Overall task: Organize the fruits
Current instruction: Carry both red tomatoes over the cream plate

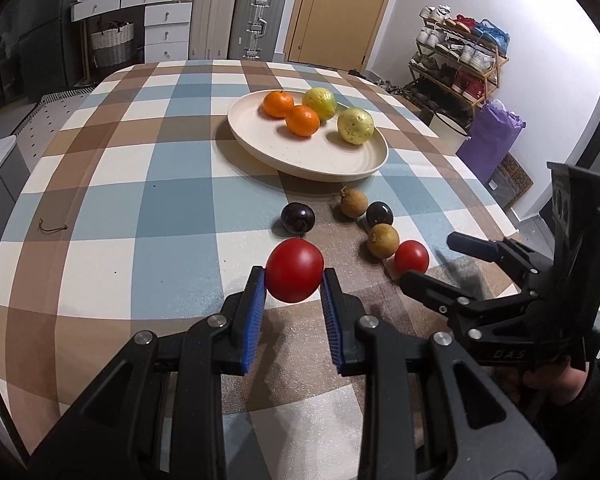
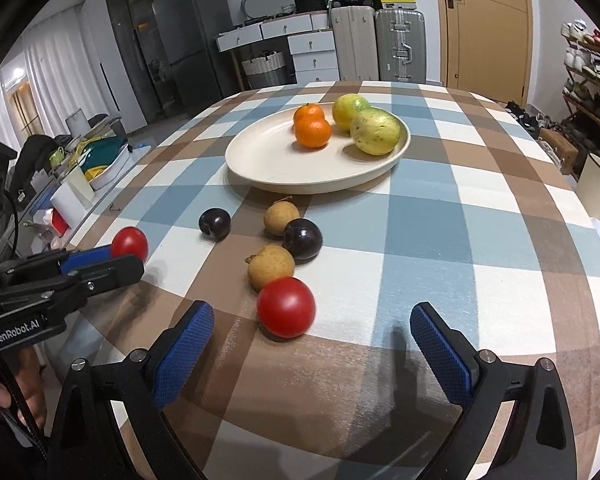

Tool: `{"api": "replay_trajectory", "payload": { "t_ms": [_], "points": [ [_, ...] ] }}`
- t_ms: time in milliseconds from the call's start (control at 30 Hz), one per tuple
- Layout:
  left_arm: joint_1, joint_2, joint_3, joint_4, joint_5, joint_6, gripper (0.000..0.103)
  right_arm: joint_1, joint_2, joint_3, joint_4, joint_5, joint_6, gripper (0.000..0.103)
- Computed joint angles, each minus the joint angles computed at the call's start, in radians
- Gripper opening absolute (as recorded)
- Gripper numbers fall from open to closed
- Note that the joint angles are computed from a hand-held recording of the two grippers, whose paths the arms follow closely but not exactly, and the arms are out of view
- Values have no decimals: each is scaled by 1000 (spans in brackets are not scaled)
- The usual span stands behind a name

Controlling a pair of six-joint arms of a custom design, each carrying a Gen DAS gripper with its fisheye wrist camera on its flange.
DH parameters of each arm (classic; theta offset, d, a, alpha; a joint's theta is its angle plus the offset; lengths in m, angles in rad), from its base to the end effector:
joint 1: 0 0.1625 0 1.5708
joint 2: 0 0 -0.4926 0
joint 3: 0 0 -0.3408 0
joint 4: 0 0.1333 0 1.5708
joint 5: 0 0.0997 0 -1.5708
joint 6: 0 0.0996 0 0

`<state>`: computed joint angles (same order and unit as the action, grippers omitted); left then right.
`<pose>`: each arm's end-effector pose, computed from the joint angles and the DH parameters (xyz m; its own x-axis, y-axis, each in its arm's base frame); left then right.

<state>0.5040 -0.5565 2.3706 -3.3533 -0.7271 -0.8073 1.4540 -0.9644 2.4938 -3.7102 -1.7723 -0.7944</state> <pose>-0.2795 -0.3913 0.0226 -0.8400 0.0616 -0.5392 0.3882 0.7625 -0.5176 0.0622 -0.4427 0.2039 -0.7406 -0.4210 0.5237 -0.6178 0.7331 -0.2844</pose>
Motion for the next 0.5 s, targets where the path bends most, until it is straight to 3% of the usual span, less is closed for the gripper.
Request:
{"api": "replay_trajectory", "payload": {
  "t_ms": [67, 200, 267, 367, 500],
  "points": [
    [-1, -3, 1, 3, 2, -4, 25, 1, 3, -1, 4, 1, -7, 84],
    [2, -9, -2, 9, 8, -9, 25, -7, -1, -15, 49, -1, 8, 66],
    [4, -12, -5, 13, 11, -5, 25, -12, -4, -13, 50, 11, -7, 45],
    [9, -16, -17, 14, 15, 9, 25, -16, -1, -7, 37, 19, -33, 31],
    [23, -20, -41, 3, 13, 41, 25, -40, -21, 2, 57, 68, -46, 30]
  ]
}}
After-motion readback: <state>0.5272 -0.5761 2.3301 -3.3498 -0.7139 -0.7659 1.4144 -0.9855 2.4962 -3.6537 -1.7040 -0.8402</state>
